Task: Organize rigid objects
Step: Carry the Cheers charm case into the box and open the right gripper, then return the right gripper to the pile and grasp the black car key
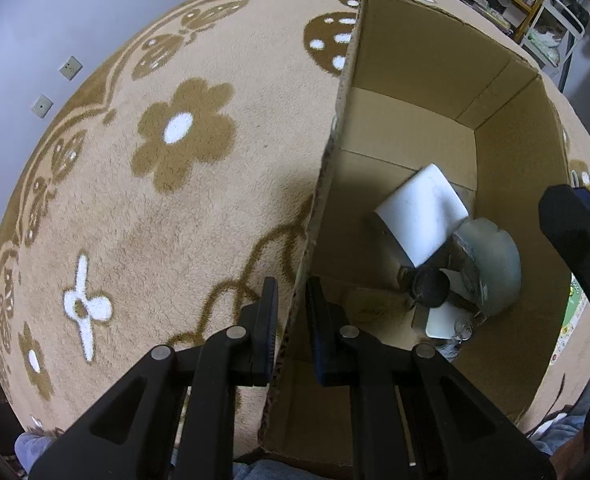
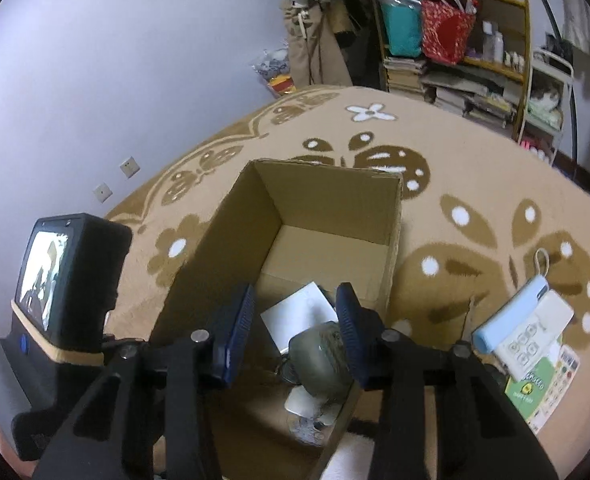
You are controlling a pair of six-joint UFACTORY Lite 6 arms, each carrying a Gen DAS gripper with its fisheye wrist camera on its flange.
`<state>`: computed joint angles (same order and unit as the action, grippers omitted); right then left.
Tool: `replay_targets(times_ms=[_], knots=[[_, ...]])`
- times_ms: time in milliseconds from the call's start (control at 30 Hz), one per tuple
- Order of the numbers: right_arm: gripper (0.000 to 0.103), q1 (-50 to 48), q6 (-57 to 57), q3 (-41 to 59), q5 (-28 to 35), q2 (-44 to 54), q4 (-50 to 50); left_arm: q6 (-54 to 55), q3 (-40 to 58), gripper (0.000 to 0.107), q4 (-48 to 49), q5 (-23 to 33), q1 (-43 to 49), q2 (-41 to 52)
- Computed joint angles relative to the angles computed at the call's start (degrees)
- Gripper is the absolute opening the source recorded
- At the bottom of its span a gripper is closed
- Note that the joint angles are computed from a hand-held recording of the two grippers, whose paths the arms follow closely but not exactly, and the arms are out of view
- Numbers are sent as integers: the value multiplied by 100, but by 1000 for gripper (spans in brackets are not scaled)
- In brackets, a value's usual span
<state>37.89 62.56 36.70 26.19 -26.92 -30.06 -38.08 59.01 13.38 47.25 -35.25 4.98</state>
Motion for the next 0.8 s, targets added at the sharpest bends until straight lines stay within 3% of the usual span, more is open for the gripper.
replay_targets(times_ms=[167,300,433,633,800], knots=[[48,6,86,89,227,-20,-30,-102,5,14,111,41,-58,12],[70,-225,69,1,388,-267,-57,-76,-31,14,73,7,-33,-16],[90,-881,-760,-111,311,-597,583,-68,-22,15,74,15,-32,-13],[93,-1804,-1469,-264,595,-967,873,-42,-30,14,45,-24,-8,-3],[93,-3164,-3382,-662,543,-1299,2547,-57,-20,14,77,-3,-14,10]])
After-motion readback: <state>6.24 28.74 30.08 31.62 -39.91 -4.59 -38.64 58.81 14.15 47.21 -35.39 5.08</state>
